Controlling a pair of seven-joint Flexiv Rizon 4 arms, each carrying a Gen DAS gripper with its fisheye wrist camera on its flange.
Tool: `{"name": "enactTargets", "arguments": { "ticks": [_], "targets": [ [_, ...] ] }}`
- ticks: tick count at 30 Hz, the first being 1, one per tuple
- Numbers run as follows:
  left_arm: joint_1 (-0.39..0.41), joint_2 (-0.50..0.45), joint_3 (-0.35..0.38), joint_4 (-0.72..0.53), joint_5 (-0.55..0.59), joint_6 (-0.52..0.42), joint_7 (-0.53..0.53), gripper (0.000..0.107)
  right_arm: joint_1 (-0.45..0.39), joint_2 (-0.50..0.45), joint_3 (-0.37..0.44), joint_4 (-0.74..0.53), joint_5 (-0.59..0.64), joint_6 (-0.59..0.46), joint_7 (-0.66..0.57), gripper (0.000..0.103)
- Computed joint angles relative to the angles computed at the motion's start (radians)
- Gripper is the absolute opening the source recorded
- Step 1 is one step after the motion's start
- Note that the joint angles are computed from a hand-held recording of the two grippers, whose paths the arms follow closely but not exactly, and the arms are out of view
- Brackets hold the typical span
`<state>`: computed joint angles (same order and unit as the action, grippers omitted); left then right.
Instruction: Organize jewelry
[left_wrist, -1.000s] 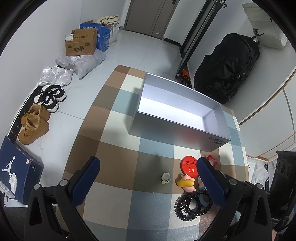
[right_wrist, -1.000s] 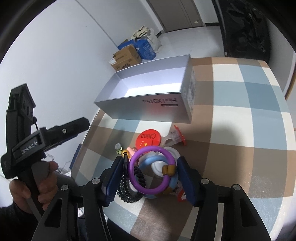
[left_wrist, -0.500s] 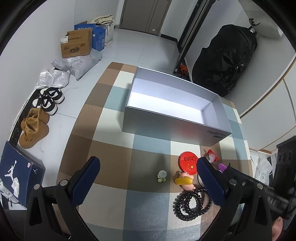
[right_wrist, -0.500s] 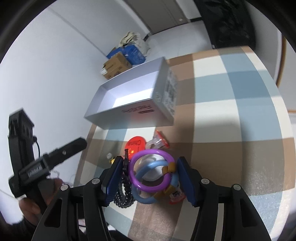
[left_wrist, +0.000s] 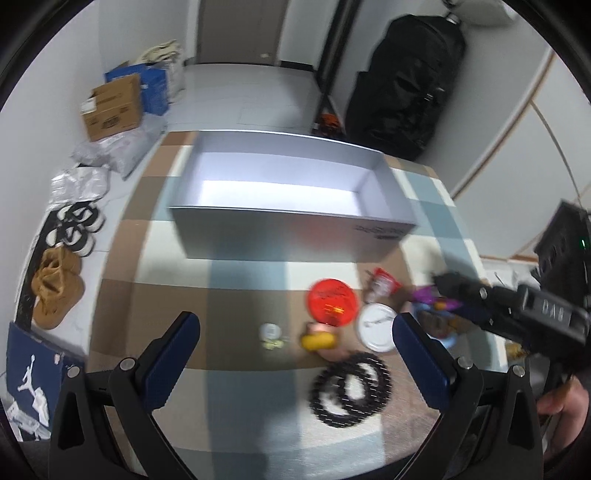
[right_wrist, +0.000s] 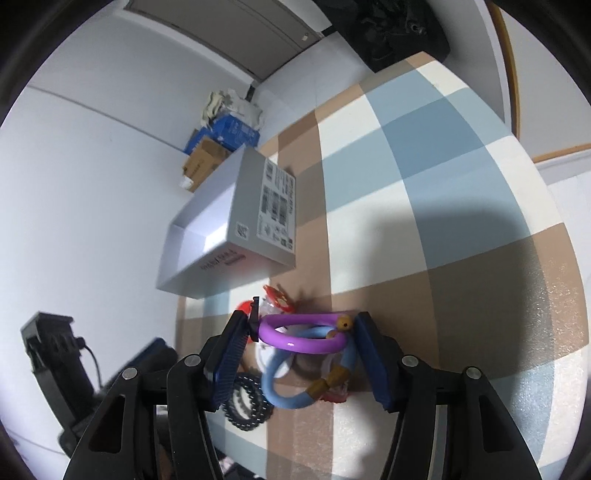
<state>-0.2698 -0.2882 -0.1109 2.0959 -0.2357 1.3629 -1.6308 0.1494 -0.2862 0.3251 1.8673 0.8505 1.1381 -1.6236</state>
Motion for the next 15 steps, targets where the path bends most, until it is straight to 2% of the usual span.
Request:
{"name": "enactTargets", "arguments": {
  "ticks": [3,7,9,11,15],
  "targets": [
    [0.031,0.003,-0.07,0.011,-0.068,-0.003,0.091,0.101,-0.047,0.002,0.017,-0.027,0.102,-0.042,-0.06,0.055],
    [0.009,-0.004,-0.072,-0.005,-0.072,-0.036,0.144,0.101,-0.061,0.001,-0.003,-0.036,0.18,-0.074,-0.065,0.05],
    [-0.025,-0.01,-0.027,-0.03,-0.017,-0.069,0.112,0.101,-0.035,0.012,-0.022,-0.021,0.132,-0.051,-0.036,0.05],
    [-0.018,-0.004,-0.027,-0.022,-0.024,-0.068,0.116,0.101,-0.011,0.028,-0.029,-0.006,0.078,-0.018,-0.034,0.05],
    [0.0,0.02,-0.014,0.008,-0.058,-0.062,0.091,0.101,0.062,0.067,-0.046,0.057,-0.148,0.057,-0.004,0.05]
  ]
}}
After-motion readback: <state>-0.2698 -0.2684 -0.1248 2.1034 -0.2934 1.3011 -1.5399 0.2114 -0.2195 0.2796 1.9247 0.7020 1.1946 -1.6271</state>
